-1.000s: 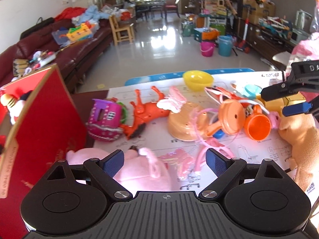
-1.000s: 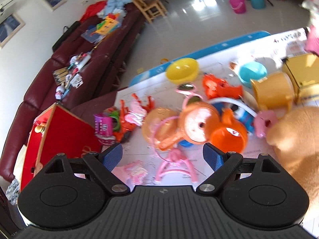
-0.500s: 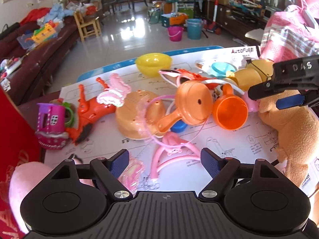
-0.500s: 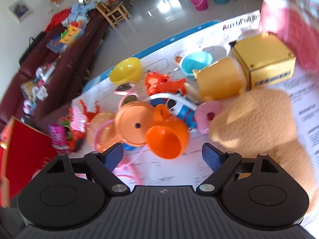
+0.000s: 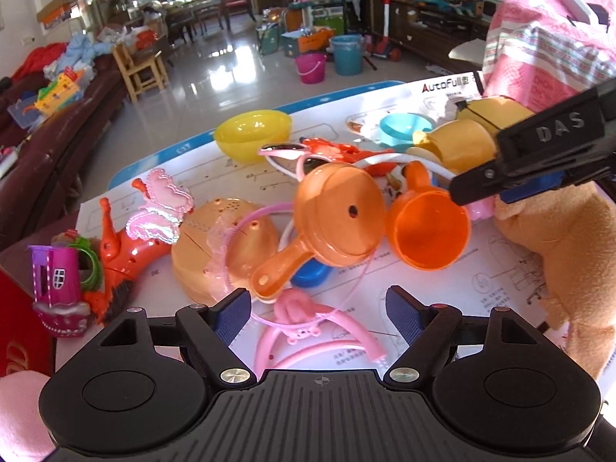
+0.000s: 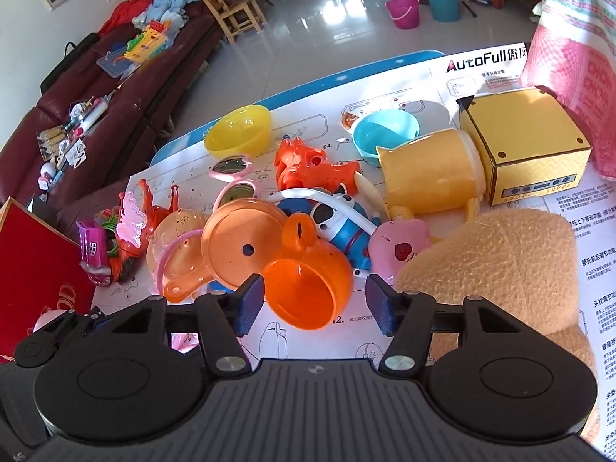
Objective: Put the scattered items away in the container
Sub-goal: 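Move both grippers back over the toys on the table, then lower the left gripper toward the handle of the orange toy pan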
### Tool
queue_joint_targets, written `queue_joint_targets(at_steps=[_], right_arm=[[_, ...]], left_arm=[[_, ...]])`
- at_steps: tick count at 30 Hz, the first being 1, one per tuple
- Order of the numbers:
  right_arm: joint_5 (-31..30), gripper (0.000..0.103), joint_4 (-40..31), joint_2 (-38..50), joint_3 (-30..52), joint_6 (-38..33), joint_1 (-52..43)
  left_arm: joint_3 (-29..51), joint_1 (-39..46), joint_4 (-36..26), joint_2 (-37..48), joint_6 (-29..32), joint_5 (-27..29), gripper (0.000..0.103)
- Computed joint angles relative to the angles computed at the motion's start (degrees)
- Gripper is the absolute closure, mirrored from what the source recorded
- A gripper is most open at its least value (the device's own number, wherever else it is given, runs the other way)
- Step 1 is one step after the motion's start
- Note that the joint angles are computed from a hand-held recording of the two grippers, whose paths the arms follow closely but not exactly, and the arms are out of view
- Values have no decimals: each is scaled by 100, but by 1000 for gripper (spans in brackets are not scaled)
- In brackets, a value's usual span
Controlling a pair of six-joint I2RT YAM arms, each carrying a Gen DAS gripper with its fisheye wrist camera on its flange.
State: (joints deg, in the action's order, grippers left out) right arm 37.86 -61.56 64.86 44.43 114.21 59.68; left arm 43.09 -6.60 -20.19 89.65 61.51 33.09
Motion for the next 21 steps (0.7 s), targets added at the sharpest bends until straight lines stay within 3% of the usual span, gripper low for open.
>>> queue_joint_targets(at_steps=[4,11,17,21], right_arm=[[-77,39,314,-143,-195,-162,-177],[208,38,665,-314,-170,-545,-498],[50,34,1706,-368,-135,-2064,-1430],[-570,32,2833,-182,-296,-3313,-2364]], left_arm=[[246,-140,229,297,-32,-63,31],[318,-503,859,762,313,-259,31],[197,-685,1210,962,430,-343,31],[322,-719,1029,1147,372,-405,32]])
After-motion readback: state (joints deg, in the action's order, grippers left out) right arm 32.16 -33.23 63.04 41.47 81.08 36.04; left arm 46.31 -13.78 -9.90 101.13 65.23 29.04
